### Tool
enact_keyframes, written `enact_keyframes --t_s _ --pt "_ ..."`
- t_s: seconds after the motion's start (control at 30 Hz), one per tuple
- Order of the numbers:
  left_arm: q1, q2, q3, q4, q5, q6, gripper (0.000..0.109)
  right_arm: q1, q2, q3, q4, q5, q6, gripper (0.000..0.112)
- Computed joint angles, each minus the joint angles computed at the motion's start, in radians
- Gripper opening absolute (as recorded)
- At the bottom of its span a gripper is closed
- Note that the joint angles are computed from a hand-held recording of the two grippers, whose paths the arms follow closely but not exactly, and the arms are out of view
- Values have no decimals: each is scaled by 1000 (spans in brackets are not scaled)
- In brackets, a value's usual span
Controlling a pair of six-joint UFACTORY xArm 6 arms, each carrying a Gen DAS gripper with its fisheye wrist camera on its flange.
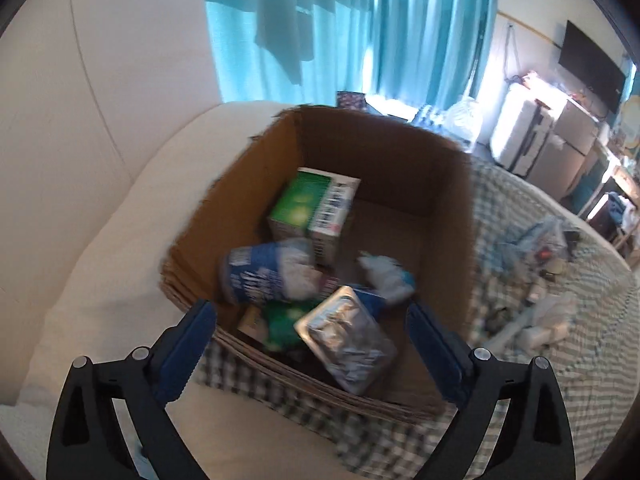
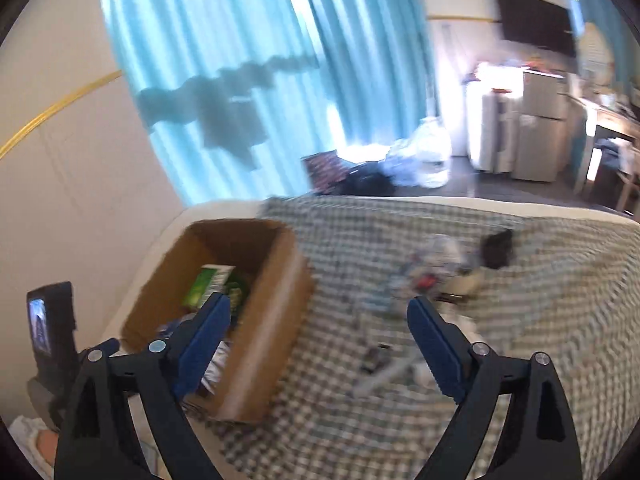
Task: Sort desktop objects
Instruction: 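Withdraw both tools from the cardboard box toward the remaining items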
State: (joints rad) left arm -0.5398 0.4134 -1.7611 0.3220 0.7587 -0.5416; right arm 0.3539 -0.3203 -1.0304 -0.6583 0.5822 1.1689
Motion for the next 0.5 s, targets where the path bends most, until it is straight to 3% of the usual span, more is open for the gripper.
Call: enact_keyframes --t_s 0.1,0.23,0.37,0.5 --pt "-54 -58 79 -15 -86 -22 103 -28 -205 171 -21 24 86 92" --pt "-148 -119 196 -83 -233 37 103 -26 -424 314 -6 155 73 94" --pt "-227 -111 224 -3 -258 -13 103 -35 -600 442 35 190 -11 98" --pt "-282 -37 149 -36 -219 40 103 -60 -701 537 44 194 -52 98"
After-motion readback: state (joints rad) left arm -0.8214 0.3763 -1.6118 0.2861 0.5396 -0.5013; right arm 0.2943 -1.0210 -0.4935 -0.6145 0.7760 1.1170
